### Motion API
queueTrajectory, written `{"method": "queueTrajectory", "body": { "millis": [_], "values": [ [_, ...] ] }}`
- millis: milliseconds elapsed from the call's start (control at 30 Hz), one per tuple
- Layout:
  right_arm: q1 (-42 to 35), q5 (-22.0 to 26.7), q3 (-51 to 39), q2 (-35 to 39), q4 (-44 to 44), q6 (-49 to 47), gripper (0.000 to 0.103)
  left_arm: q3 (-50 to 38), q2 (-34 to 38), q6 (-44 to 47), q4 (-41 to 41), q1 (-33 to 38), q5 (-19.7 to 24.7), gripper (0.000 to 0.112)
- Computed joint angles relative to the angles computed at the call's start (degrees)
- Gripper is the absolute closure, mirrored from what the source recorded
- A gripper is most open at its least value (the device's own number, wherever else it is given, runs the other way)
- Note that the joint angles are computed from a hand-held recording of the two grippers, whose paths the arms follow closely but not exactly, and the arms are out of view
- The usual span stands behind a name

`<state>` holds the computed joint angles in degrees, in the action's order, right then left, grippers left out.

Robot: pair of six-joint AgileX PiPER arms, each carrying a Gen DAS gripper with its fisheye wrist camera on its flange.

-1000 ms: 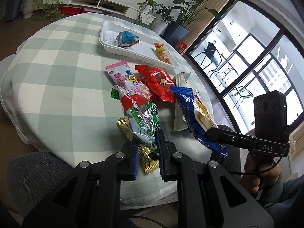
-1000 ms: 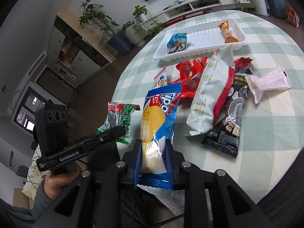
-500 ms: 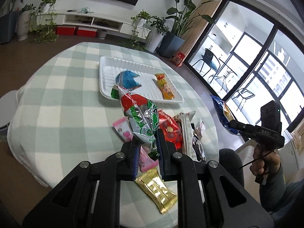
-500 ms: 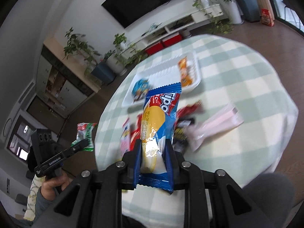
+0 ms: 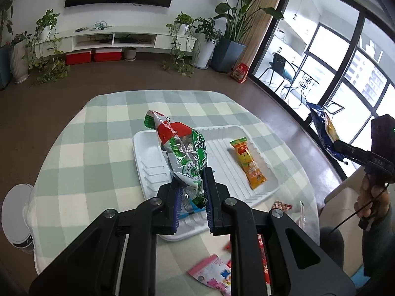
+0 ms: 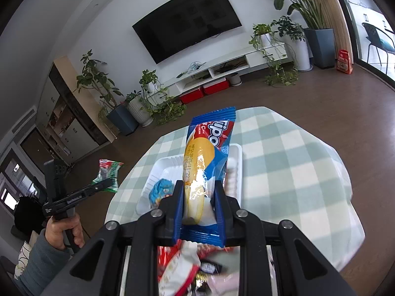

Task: Organize snacks
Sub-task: 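Carry both packets into the white tray and open both grippers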

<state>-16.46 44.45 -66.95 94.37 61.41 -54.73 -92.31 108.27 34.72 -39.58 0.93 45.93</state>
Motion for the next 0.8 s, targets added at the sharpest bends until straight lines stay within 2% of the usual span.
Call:
{"method": "queueTrajectory", "body": {
  "millis": [100,367,567,800],
  "values": [
    [4.27,-0.95,-7.27,5.67,-4.8,4.58,0.078,-7.42,6.96,-3.03,3.35,-0.83,1.26,0.098],
    [12.15,-1.21,-23.18,21.17,-18.53,17.27,0.078,-14.24,17.31,-4.18,7.07,-2.61,2.36,0.098],
    [14.59,-1.52,-24.84,25.37,-22.8,18.18,0.078,-16.63,20.13,-4.49,7.43,-2.74,2.67,0.098],
    [16.05,-2.76,-25.1,27.8,-25.63,20.33,0.078,-14.67,19.64,-4.5,8.8,-3.71,1.44,0.098]
  ]
}}
